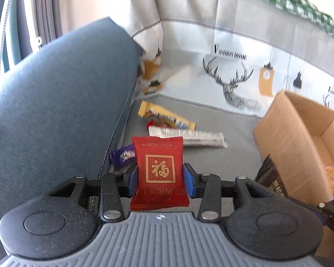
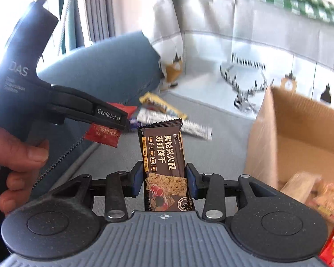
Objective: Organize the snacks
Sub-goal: 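Lift both snacks and carry them over the cardboard box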
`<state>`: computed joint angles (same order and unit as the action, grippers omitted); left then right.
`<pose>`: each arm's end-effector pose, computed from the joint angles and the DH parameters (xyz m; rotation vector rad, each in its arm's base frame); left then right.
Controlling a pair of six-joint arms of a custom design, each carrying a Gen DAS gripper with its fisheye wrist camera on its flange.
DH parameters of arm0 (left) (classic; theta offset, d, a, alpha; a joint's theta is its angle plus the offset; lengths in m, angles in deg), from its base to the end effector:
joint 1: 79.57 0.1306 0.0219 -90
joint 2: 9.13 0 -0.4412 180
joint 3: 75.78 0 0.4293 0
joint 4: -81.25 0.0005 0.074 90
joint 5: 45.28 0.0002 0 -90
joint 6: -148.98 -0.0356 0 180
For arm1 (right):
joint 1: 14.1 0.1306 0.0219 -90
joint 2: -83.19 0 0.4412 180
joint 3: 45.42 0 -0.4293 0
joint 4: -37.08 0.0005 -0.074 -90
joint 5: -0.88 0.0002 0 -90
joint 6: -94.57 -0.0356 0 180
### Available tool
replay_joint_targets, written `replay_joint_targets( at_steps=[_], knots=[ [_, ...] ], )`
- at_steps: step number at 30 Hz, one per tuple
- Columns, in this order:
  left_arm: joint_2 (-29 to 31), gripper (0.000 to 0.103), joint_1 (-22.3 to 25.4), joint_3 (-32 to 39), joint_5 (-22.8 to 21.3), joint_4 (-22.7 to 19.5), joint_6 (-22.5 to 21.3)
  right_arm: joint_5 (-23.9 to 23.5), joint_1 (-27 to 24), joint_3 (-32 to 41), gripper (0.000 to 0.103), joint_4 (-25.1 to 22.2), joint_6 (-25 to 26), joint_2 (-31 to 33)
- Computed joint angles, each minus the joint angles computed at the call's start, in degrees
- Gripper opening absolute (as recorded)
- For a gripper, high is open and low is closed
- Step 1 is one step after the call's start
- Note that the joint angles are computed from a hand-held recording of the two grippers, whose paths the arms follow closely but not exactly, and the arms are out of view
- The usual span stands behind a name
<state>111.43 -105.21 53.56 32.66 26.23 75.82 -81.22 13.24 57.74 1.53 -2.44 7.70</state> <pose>0.6752 -0.3164 0.4973 0.0811 2.3564 -0.1108 0.5789 0.2932 0.4819 -0.3153 2.1911 0.1805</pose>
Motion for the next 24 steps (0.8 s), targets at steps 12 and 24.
replay_joint_targets(
  at_steps=[12,24],
  knots=[
    [-2.2,0.046,-1.9,-0.1,-0.7,4.8,1.0,-0.4,-1.8,-5.2,0.042,8.2,6.2,-5.7],
    [-2.1,0.046,-5.1,0.5,-1.0,9.1,-0.5,0.7,-4.9,-7.5,0.042,12.1,4.2,-8.6]
  ],
)
